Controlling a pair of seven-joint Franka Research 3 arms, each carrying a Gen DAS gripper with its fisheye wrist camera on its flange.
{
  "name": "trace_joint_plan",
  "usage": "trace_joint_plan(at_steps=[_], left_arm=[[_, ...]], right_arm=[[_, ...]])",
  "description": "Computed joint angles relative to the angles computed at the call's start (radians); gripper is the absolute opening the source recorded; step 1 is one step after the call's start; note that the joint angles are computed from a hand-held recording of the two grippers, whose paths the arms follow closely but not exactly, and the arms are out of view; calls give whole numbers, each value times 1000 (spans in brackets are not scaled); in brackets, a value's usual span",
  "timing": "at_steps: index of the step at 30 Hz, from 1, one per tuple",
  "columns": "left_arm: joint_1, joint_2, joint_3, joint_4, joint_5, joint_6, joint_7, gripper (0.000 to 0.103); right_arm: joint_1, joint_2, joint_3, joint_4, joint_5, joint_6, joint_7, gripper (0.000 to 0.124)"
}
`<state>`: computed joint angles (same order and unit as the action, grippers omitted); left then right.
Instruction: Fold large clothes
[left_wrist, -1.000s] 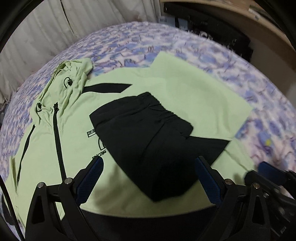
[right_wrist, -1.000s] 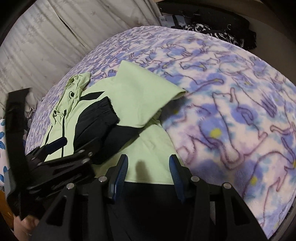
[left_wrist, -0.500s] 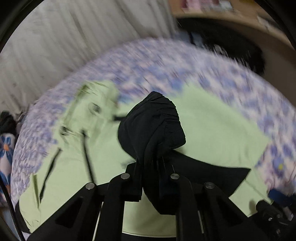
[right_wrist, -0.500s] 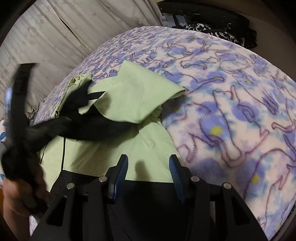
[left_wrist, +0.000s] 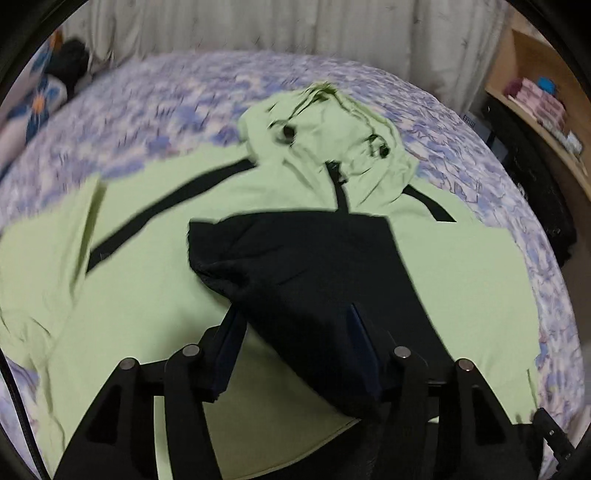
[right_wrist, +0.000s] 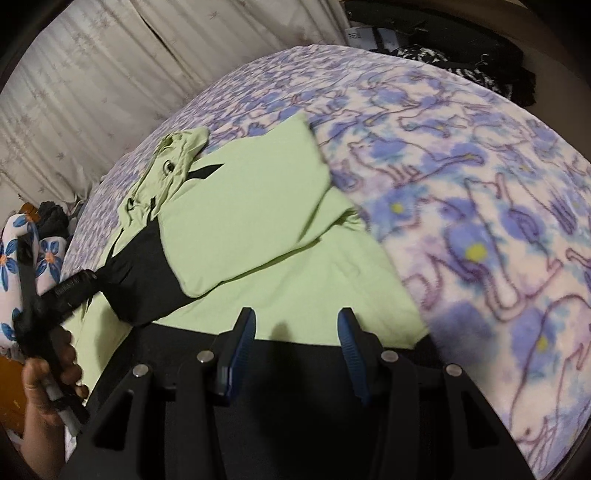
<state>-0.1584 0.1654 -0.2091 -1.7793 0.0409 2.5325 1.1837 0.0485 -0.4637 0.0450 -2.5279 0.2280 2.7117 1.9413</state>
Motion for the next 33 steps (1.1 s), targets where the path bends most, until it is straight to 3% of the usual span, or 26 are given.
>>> trace_joint_plan(at_steps=[3, 5, 9, 13, 17, 19, 23, 24, 26, 28, 30, 31, 32, 33], left_arm=[[41, -10, -17, -22, -150, 24, 102, 64], [56, -11, -20, -22, -223, 33, 145, 75], [63, 40, -11, 44, -241, -9, 166, 76], [86, 80, -19, 88, -269, -71, 209, 76], [120, 91, -31, 91, -347, -101, 300, 76], [130, 101, -32, 100, -373, -110, 330, 76], [138, 142, -36, 142, -399, -118, 364, 75], [138, 154, -41, 154, -402, -111, 381, 72], [128, 173, -42, 179, -378, -108, 394, 38], [106, 192, -32, 204, -322, -103, 371, 15], [94, 195, -32, 208, -286, -68, 366, 12], [87, 197, -32, 214, -267, -51, 362, 11], [82, 199, -34, 220, -253, -38, 361, 11], [75, 199, -35, 225, -235, -15, 358, 11]], right_arm=[[10, 3, 1, 17, 2, 5, -10, 47], [13, 8, 2, 31, 3, 8, -12, 58], [23, 65, -19, 116, 25, 11, -27, 63], [-48, 198, 9, 281, -87, -26, 58, 63], [-34, 364, -43, 466, -95, -101, 23, 63], [-28, 466, -70, 585, -85, -179, -33, 63], [-42, 618, -100, 743, 17, -282, -145, 63], [-46, 647, -103, 772, 29, -303, -159, 63], [-47, 695, -110, 819, 20, -338, -171, 63], [-55, 722, -103, 833, 52, -339, -213, 63], [-59, 732, -94, 832, 78, -322, -265, 48], [-56, 735, -93, 835, 76, -321, -288, 12], [-41, 725, -103, 822, 42, -296, -276, 3], [-25, 710, -117, 799, -2, -253, -248, 3]])
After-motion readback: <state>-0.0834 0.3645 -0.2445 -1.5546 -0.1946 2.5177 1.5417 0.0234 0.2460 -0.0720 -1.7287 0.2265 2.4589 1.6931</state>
